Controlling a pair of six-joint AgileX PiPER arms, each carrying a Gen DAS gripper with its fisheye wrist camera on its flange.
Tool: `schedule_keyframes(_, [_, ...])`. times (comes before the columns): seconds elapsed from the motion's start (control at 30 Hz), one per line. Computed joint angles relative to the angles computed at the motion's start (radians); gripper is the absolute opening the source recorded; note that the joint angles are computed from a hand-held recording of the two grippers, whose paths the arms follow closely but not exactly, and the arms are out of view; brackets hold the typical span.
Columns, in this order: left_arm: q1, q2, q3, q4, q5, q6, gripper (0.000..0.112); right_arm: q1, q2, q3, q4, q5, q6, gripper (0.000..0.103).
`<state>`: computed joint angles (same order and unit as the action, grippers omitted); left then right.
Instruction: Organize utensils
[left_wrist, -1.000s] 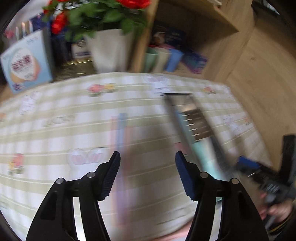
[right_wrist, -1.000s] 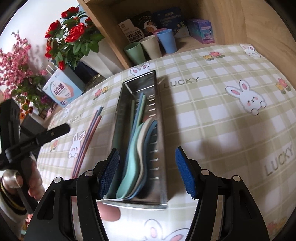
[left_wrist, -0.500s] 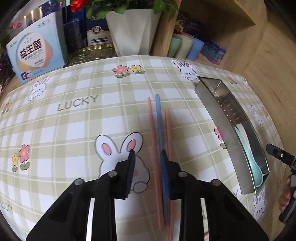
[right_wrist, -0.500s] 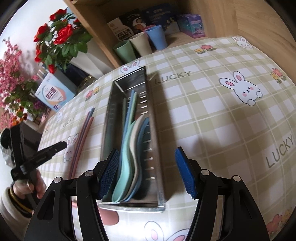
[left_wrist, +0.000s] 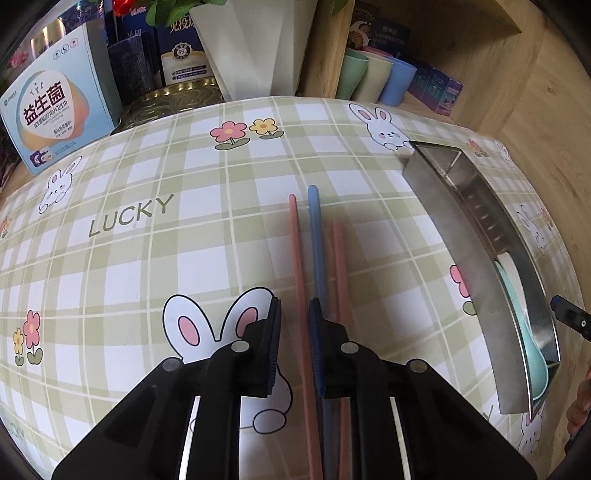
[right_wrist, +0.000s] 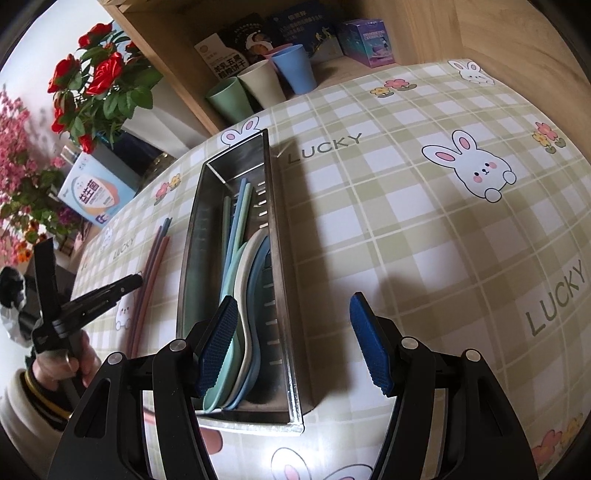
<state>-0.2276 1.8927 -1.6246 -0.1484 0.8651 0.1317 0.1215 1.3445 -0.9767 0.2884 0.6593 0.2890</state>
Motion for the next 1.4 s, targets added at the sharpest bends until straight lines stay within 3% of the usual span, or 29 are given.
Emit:
schedule_keyframes(0.23, [-0.018, 0.029, -0.037, 0.035, 0.003, -0.029, 0.014, 0.008, -0.004, 0.008, -0.003, -0.002, 0.008, 0.061])
schedule_keyframes(0.3, [-0.020, 0.032, -0.044, 0.056, 0.011, -0.054, 0.006, 0.013, -0.010, 0.013, -0.007, -0.002, 0.016, 0.061])
schedule_keyframes(0.4, [-0.004, 0.017, -0.023, 0.037, 0.012, -0.053, 0.005, 0.025, -0.023, 0.019, -0.022, -0.001, 0.030, 0.061])
schedule_keyframes(0.93, [0.119, -0.270, 0.358, -0.062, -0.049, 0.043, 0.005, 0.234, -0.028, -0.067, -0.184, 0.025, 0.188, 0.061])
schedule_keyframes(1.17, [0.228, -0.358, 0.442, -0.151, -0.060, 0.132, 0.005, 0.417, 0.191, -0.354, -0.306, 0.113, 0.228, 0.060])
schedule_keyframes(1.3, [0.293, -0.389, 0.466, -0.221, -0.059, 0.195, 0.005, 0.493, 0.370, -0.553, -0.336, 0.191, 0.219, 0.038])
schedule_keyframes(1.4, [0.317, -0.399, 0.479, -0.252, -0.061, 0.220, 0.005, 0.512, 0.505, -0.688, -0.325, 0.251, 0.232, 0.026])
